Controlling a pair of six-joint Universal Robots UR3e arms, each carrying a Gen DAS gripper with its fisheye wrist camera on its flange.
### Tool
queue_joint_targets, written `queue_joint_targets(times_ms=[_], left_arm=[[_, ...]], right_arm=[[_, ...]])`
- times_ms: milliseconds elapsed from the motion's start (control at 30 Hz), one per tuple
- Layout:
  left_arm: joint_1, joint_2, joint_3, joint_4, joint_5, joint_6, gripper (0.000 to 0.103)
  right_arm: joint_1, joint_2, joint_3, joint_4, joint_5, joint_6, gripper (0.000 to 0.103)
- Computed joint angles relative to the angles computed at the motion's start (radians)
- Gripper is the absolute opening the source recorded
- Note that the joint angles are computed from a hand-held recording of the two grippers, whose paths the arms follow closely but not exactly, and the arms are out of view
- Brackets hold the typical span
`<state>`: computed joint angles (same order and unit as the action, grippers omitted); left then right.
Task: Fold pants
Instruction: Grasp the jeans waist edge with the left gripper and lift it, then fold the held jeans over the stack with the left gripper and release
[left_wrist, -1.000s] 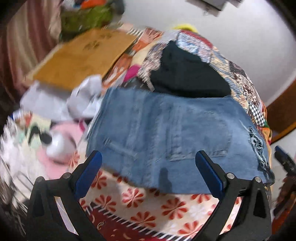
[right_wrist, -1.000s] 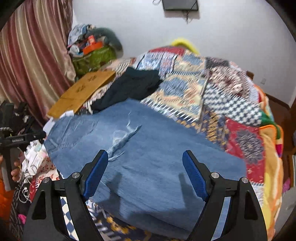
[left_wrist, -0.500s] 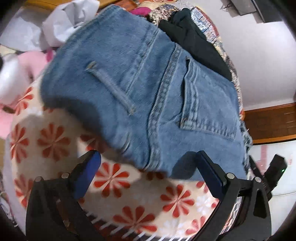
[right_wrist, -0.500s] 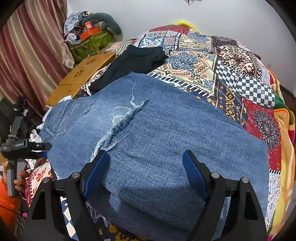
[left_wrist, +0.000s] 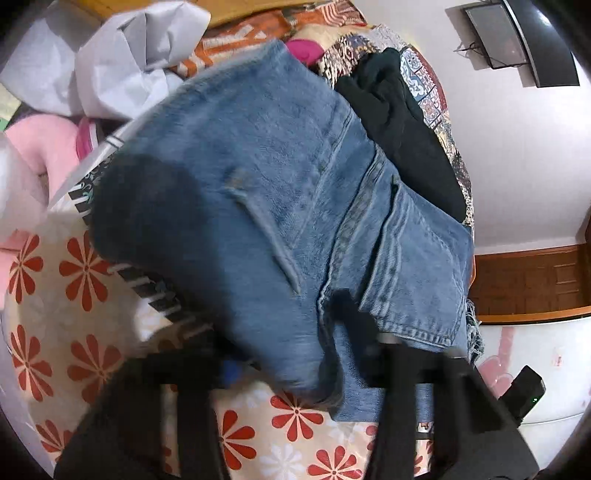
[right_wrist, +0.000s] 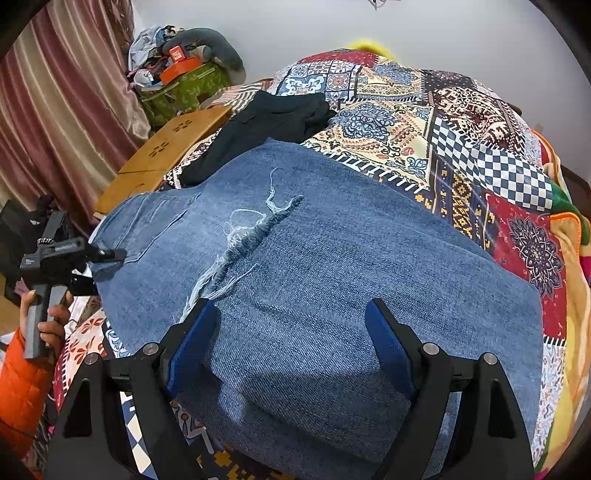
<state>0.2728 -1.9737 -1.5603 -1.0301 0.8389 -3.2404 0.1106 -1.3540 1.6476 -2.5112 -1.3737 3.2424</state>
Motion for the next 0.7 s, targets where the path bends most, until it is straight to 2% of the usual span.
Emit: queue_joint_targets(times_ms=[100, 200, 233, 367, 500, 700], left_arm=[[-0.009, 0.031, -0.026, 0.058, 0.034, -0.010, 0.026], [-0.085, 0.058, 0.013, 0.117, 0.173, -0.023, 0.020], [-0.126, 0.058, 0.048, 0.134, 0.242, -0.028, 0.019], [-0.204, 0.109, 0.105, 0.173, 0.400, -0.008, 0.017], [-0.266, 0.170, 0.170, 0.230, 0.475, 0.013, 0.016], [-0.369, 0.123, 0.447, 0.157, 0.500, 0.035, 0.015]], right_arm=[[0.000, -0.001, 0.001, -0.001, 0.001, 0.000, 0.081], [-0.001, -0.004, 0.003, -0.003, -0.002, 0.004, 0.080], [0.000, -0.008, 0.005, -0.005, -0.006, 0.011, 0.080], [-0.018, -0.057, 0.045, -0.012, -0.005, 0.026, 0.080], [-0.070, -0.180, 0.150, -0.036, -0.009, 0.028, 0.080], [-0.229, -0.411, 0.344, 0.003, 0.023, 0.019, 0.080]])
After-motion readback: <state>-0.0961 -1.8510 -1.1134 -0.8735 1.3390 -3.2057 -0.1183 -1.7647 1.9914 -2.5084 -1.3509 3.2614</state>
